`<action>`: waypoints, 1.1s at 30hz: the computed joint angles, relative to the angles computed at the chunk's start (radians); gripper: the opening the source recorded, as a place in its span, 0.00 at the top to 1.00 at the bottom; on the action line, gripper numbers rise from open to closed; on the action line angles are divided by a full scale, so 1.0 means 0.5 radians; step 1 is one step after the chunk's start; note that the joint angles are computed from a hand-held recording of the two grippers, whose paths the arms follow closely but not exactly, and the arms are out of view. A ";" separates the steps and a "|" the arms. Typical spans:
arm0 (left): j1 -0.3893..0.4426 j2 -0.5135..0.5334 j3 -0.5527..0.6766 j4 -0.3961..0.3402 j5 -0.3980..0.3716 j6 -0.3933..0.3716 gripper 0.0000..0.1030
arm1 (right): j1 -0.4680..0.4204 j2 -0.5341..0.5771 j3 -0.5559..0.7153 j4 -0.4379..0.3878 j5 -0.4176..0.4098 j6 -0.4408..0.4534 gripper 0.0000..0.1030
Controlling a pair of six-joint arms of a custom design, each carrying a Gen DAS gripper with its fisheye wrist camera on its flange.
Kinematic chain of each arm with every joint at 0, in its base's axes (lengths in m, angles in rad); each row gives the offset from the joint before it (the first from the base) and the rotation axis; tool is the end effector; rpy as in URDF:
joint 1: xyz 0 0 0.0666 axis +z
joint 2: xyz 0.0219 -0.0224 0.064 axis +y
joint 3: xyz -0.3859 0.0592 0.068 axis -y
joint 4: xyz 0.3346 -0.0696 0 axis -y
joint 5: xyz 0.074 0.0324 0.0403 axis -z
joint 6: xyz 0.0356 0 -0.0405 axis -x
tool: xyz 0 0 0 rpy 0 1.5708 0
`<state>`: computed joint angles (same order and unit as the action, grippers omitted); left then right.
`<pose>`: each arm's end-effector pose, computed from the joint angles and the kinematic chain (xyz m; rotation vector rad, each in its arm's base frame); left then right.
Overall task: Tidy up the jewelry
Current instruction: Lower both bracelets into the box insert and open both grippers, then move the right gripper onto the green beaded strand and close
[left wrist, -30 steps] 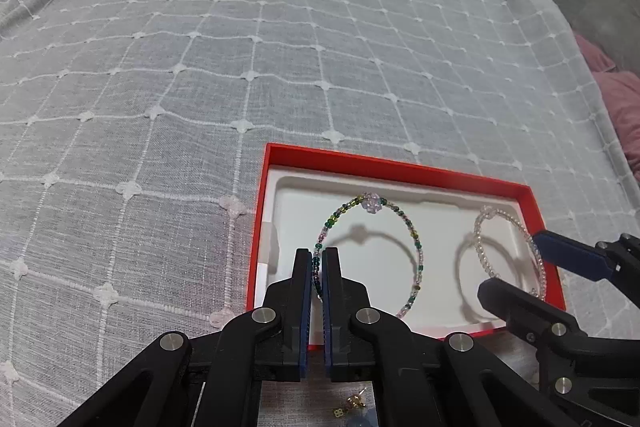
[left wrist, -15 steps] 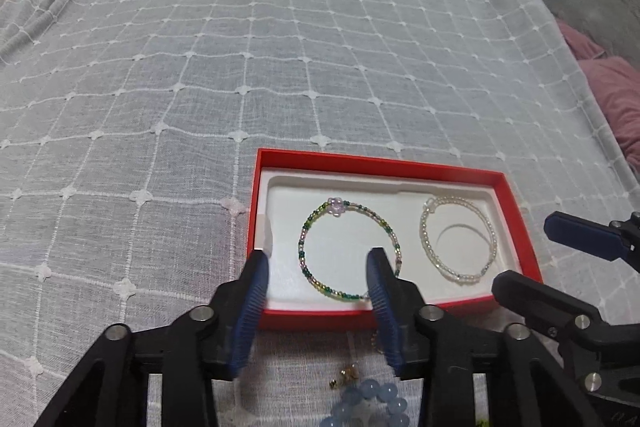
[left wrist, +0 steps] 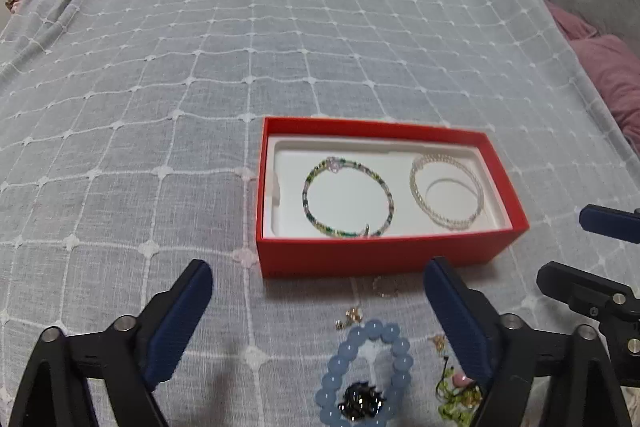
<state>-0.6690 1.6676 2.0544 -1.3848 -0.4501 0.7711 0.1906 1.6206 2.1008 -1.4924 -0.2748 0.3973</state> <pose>0.3969 -0.2946 0.5451 -0.2869 2.4127 -0.0536 0.4529 0.0968 0.5753 -0.8344 2.4079 0.2749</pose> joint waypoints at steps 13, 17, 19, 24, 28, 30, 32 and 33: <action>-0.045 -0.126 -0.249 -0.067 0.082 0.002 0.06 | -0.062 -0.123 -0.299 -0.103 0.058 0.165 0.26; -0.067 -0.152 -0.324 -0.094 0.100 -0.001 0.06 | -0.078 -0.149 -0.358 -0.102 0.068 0.196 0.26; -0.082 -0.158 -0.349 -0.110 0.095 -0.010 0.06 | -0.084 -0.157 -0.381 -0.109 0.068 0.211 0.26; -0.109 -0.172 -0.399 -0.152 0.100 -0.023 0.06 | -0.074 -0.166 -0.421 -0.121 0.080 0.232 0.26; -0.121 -0.189 -0.434 -0.168 0.113 -0.022 0.06 | -0.054 -0.172 -0.447 -0.138 0.070 0.250 0.26; -0.120 -0.191 -0.439 -0.173 0.121 -0.016 0.06 | -0.041 -0.175 -0.455 -0.129 0.067 0.250 0.26; -0.119 -0.187 -0.436 -0.182 0.128 -0.003 0.06 | -0.031 -0.170 -0.457 -0.125 0.060 0.238 0.26; -0.119 -0.186 -0.437 -0.184 0.130 0.005 0.06 | -0.029 -0.165 -0.452 -0.128 0.055 0.231 0.26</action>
